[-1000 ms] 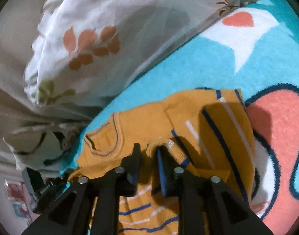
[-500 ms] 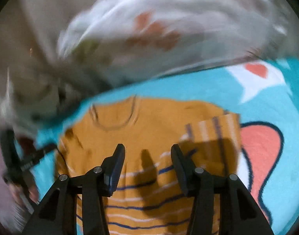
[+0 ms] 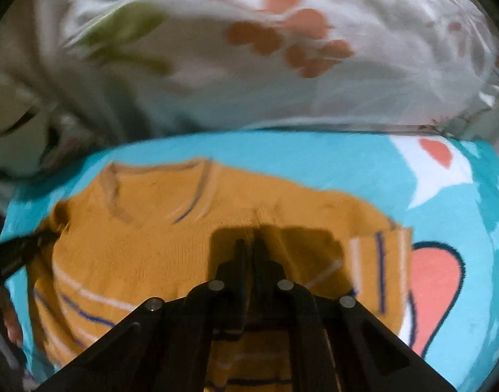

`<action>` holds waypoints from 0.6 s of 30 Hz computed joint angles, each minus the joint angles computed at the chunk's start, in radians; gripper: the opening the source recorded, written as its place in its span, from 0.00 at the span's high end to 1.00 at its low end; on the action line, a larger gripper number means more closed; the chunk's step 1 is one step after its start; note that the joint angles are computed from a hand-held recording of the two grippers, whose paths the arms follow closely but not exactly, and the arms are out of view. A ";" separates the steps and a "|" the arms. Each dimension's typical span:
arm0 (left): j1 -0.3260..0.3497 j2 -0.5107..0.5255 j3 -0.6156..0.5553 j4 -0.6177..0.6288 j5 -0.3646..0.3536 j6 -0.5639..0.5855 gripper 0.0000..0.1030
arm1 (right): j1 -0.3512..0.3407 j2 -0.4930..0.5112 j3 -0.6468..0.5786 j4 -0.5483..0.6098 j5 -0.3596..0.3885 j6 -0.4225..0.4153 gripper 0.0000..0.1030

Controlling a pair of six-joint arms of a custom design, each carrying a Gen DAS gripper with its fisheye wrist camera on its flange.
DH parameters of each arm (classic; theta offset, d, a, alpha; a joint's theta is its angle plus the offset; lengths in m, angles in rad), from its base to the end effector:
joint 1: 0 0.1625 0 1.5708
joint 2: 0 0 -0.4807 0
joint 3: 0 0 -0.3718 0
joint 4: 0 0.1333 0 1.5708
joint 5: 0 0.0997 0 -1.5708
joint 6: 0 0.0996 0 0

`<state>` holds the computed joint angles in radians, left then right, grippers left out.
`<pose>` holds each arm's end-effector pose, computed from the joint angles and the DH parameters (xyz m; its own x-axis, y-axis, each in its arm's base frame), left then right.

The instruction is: Fold small clothes

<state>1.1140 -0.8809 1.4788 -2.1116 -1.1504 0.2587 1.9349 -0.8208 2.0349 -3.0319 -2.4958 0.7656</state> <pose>-0.1560 -0.7118 0.2275 -0.6695 0.6387 -0.3793 0.6327 0.7578 0.1594 0.2528 -0.5124 0.1321 -0.6949 0.6049 0.3889 0.1889 0.6753 -0.7129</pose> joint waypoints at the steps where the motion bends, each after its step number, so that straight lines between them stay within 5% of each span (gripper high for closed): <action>1: 0.006 0.005 -0.012 0.012 -0.013 -0.029 0.87 | -0.011 -0.004 -0.001 0.022 0.002 0.014 0.96; 4: 0.046 0.031 -0.107 0.111 -0.123 -0.144 0.77 | -0.050 -0.013 0.013 0.033 0.048 0.039 0.96; 7: 0.100 0.056 -0.213 0.198 -0.264 -0.288 0.66 | -0.067 -0.031 0.053 -0.090 0.092 0.050 0.93; 9: 0.115 0.046 -0.227 0.192 -0.291 -0.335 0.62 | -0.070 -0.060 0.106 -0.189 0.105 0.057 0.90; 12: 0.111 0.022 -0.208 0.164 -0.259 -0.322 0.62 | -0.043 -0.119 0.192 -0.254 0.028 0.102 0.59; 18: 0.053 -0.109 -0.050 0.068 -0.103 -0.241 0.50 | 0.032 -0.239 0.413 -0.365 0.000 0.159 0.54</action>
<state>1.1674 -0.9899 1.4292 -2.0438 -1.2536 0.0177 1.9672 -1.0600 2.4482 -3.3972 -2.4954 0.9243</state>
